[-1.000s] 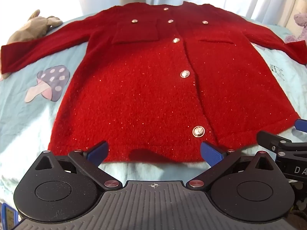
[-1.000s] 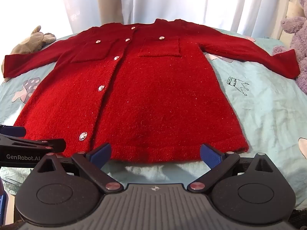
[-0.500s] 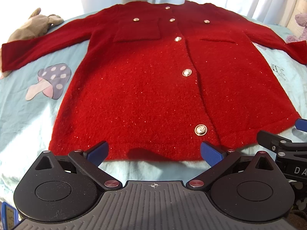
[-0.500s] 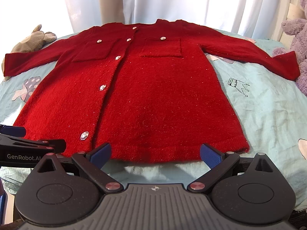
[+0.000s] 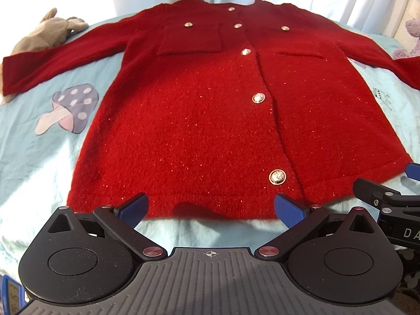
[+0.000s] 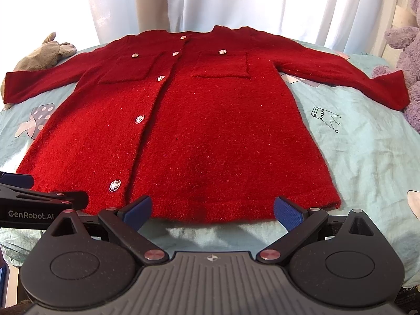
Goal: Fold small clothes
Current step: 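Move both grippers forward over the red cardigan toward its sleeves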
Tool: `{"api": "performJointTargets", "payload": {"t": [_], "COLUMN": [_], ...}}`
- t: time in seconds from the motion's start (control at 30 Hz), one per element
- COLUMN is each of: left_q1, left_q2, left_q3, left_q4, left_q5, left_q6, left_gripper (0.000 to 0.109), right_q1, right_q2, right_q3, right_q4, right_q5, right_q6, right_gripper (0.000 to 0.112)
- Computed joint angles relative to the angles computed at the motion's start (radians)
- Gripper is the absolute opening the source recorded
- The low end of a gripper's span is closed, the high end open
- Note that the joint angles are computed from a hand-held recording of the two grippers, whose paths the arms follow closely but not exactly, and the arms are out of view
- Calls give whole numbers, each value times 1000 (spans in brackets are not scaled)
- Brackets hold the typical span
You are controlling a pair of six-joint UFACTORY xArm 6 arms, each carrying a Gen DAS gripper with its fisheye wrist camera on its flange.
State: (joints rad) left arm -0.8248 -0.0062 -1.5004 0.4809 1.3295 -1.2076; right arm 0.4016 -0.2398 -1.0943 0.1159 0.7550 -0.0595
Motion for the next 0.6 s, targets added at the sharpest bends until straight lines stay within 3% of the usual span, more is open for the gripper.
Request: {"api": "performJointTargets", "payload": {"t": [0.6], "left_q1": [9], "left_q2": [7], "left_q3": [-9], "left_q4": [-11], "left_q5": [9], "left_q6": [7], "left_gripper": [103], "right_q1": [-7], "right_q2": [15], "right_q3": [-16], "right_q4": [3], "right_q5": [11], "right_q6": [-6], "right_gripper": [99]}}
